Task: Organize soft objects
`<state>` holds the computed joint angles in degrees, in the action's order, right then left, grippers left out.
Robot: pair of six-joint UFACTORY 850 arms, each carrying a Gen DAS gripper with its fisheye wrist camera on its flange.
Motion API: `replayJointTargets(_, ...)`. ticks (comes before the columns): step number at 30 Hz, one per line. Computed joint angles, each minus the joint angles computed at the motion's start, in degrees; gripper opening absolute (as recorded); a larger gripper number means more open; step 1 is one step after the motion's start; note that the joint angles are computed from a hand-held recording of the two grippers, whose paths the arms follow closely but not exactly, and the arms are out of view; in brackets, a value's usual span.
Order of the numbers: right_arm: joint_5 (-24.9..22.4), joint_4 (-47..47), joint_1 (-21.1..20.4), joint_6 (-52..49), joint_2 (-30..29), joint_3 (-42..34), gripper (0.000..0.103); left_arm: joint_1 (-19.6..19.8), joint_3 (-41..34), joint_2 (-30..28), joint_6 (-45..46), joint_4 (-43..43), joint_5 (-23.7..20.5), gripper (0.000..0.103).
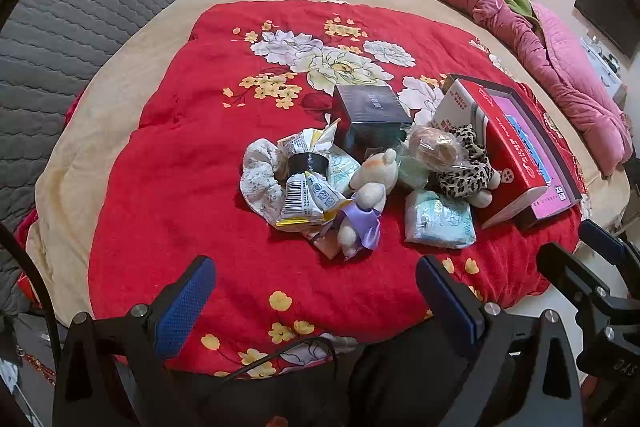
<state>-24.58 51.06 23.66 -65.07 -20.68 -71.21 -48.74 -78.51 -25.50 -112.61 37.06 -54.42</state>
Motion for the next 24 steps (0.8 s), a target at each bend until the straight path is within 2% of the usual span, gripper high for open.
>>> replayJointTargets(24, 0.47, 0.00, 0.03, -0.05, 0.57, 0.61, 0.098, -0.42, -0.11, -0.04, -0.34, 0.24, -0.02, 0.101)
